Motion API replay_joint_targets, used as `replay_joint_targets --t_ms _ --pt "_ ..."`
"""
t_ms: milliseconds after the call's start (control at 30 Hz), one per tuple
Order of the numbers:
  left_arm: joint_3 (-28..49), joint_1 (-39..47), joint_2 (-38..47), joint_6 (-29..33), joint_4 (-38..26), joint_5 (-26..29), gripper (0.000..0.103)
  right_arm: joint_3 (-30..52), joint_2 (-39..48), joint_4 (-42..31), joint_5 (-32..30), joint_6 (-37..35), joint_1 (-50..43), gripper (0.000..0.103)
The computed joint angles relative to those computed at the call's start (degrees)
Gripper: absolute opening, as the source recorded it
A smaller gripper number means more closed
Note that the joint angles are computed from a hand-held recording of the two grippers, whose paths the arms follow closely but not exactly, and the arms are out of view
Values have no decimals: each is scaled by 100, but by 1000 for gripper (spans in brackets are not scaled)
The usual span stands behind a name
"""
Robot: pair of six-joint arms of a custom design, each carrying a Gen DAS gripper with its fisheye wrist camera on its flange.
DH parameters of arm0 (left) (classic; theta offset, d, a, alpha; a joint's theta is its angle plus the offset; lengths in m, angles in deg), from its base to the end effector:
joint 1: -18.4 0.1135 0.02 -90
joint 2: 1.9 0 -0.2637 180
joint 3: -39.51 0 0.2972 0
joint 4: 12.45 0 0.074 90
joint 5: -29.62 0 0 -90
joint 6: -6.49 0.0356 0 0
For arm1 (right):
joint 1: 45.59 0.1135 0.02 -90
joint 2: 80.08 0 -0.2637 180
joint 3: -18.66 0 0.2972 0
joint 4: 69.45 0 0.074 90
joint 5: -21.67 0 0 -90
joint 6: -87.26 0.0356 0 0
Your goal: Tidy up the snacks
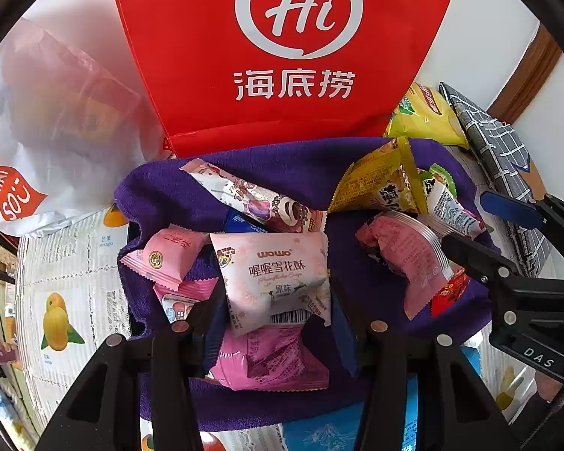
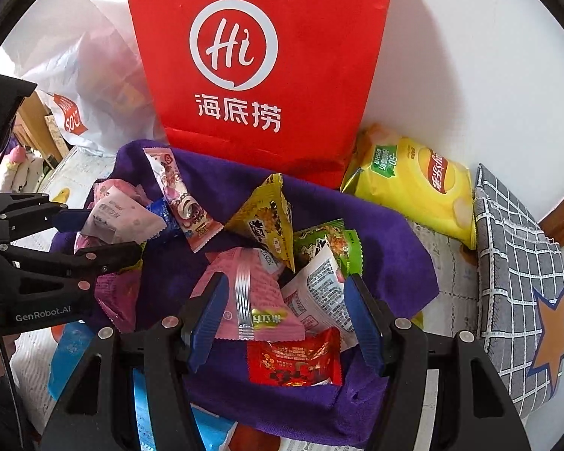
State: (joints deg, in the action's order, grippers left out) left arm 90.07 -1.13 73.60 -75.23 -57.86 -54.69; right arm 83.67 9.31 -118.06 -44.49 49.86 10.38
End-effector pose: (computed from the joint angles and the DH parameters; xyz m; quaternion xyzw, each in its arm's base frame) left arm 0.2441 -0.0903 0.1404 0.2447 0.9532 -0.0654 0.1648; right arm 0.1905 0.2564 0.1526 0.0021 0.9682 -0.0018 0.2503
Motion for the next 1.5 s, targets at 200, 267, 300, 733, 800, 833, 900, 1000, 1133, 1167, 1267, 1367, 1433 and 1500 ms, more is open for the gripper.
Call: replay_joint_targets --t_ms 200,267,300,733,800,833,900,1000,1133,1167,1267,1367,1433,1500 --pt "1 -26 -13 10 -11 -63 50 20 37 22 -27 -41 7 63" --pt "3 -43 1 -14 -3 -97 53 16 40 31 -27 -34 9 63" --pt "-2 -49 -1 -18 7 -121 54 16 41 31 -27 -25 10 63" --pt "-170 16 -643 -25 60 21 85 -29 -118 -83 70 21 37 63" --pt "-175 51 -770 -30 29 66 87 -27 -144 -118 101 41 46 63" --pt "-179 70 -815 -28 17 85 88 -30 -164 -138 125 57 54 63" --pt "-173 71 -905 -56 -13 52 89 -15 -182 -196 164 94 72 63" --pt "-124 72 -969 -33 -112 78 89 11 -199 -288 209 137 102 63" --pt "-65 130 -1090 12 -325 272 89 27 -322 -372 273 211 175 63" --pt "-59 151 -1128 37 -364 324 89 37 -371 -408 331 236 211 63" --pt "-76 124 -1381 68 -490 319 89 121 -499 -607 526 328 352 63" --pt "-54 154 -1484 66 -643 399 89 200 -595 -830 766 391 492 63" --pt "-56 144 -1608 66 -751 403 89 205 -693 -912 808 501 530 63" --pt "-66 96 -1769 50 -879 324 89 205 -789 -970 840 611 579 63"
